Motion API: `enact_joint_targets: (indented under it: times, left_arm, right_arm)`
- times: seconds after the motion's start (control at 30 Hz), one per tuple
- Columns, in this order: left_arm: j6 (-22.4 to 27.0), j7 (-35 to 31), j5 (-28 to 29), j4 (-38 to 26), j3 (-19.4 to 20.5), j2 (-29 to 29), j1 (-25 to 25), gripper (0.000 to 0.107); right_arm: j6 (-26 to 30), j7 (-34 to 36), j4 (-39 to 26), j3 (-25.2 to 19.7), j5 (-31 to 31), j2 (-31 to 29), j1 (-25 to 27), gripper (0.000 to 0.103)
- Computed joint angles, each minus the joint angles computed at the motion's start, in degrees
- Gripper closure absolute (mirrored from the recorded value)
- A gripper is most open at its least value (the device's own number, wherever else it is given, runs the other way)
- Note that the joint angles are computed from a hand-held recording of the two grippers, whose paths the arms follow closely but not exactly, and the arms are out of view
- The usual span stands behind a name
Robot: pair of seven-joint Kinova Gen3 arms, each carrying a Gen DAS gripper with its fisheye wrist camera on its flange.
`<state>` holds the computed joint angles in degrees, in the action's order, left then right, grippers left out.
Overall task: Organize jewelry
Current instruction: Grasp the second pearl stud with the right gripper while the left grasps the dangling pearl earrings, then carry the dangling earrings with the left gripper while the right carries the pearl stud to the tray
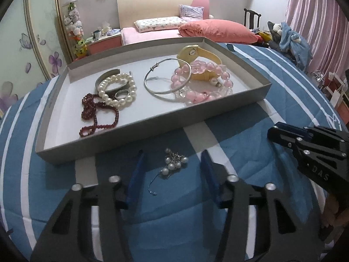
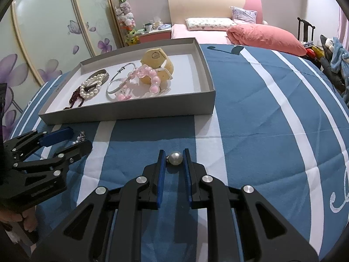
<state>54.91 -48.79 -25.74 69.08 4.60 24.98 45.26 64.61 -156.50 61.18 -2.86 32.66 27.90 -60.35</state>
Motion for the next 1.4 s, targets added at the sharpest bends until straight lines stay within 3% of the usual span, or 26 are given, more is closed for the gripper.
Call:
enact_joint_targets:
  times: [0.07, 0.13, 0.37, 0.57, 0.77, 1.07, 1.4]
  left_arm:
    - [0.07, -0.28, -0.46, -0.29, 0.01, 0.23, 0.38, 0.086]
    - [0.24, -0.61, -0.81, -0.38, 0.01, 0.3, 0.73, 0.094]
    - [-2.91, 0.65, 1.02, 3.03, 0.21, -1.94, -0.99, 0.096]
    - [-7.89, 6.38, -0.79, 10.2, -0.45, -7.03, -2.18, 0.099]
    - [-10.35, 14.67, -5.92, 16.19, 0.21, -11.74, -3.25, 0.099]
    - [-11.67, 29.92, -19.23, 22.68, 3.45, -16.3, -3.17, 0.099]
    - [-12.2, 36.9, -26.74, 25.44, 6.56, -17.37, -4.05, 0.099]
  right_arm:
    - [-0.33, -0.06, 0.31, -0.02, -0.09, -0.17, 0.11, 0.086]
    - [-0.52, -0.19, 0.49, -0.04, -0.09, -0.28, 0.16, 0.086]
    - [-1.19, -0.68, 1.0, -0.16, -0.09, -0.57, 0.26, 0.086]
    - [-2.24, -1.18, 1.45, -0.07, 1.22, -0.77, -0.5, 0.086]
    - [-3.49, -0.93, 0.69, 0.08, 2.79, -0.27, -1.83, 0.086]
    - [-5.87, -1.31, 0.26, 1.04, 6.85, 0.31, -4.75, 0.086]
    - [-8.71, -5.74, 3.24, 2.41, 14.45, -0.98, -7.86, 0.086]
